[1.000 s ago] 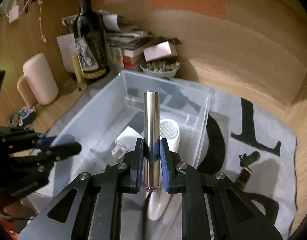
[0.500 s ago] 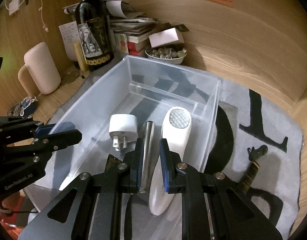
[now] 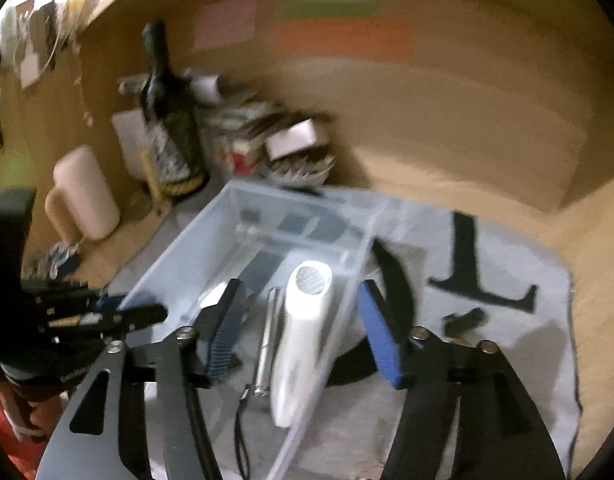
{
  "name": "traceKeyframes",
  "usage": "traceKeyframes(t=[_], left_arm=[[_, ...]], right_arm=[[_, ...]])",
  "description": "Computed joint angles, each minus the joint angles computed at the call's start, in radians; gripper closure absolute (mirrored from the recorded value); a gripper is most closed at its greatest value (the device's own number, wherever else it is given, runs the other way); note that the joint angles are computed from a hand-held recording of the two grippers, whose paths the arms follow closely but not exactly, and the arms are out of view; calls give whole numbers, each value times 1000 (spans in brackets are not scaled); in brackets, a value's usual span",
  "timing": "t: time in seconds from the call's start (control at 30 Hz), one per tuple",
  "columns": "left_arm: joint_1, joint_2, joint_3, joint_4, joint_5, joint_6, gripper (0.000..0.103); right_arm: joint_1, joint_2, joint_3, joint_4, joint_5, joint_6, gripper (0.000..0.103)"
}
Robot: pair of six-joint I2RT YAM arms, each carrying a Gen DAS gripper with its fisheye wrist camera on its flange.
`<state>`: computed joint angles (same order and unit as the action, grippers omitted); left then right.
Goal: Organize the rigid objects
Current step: 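Reach the right gripper to the black-and-gold tube on the mat and grasp it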
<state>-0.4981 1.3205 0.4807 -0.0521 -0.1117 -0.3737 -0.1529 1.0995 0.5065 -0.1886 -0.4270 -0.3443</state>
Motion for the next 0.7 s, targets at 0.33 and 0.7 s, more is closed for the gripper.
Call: traceKeyframes(t=[0.33, 0.7], left_arm=[[-2, -1, -2, 2, -1, -2, 89], [-2, 0, -1, 2, -1, -3, 89]], right_arm=[[-208, 48, 74, 24, -48, 16, 44], [-288, 317, 126, 93, 31, 3, 44]])
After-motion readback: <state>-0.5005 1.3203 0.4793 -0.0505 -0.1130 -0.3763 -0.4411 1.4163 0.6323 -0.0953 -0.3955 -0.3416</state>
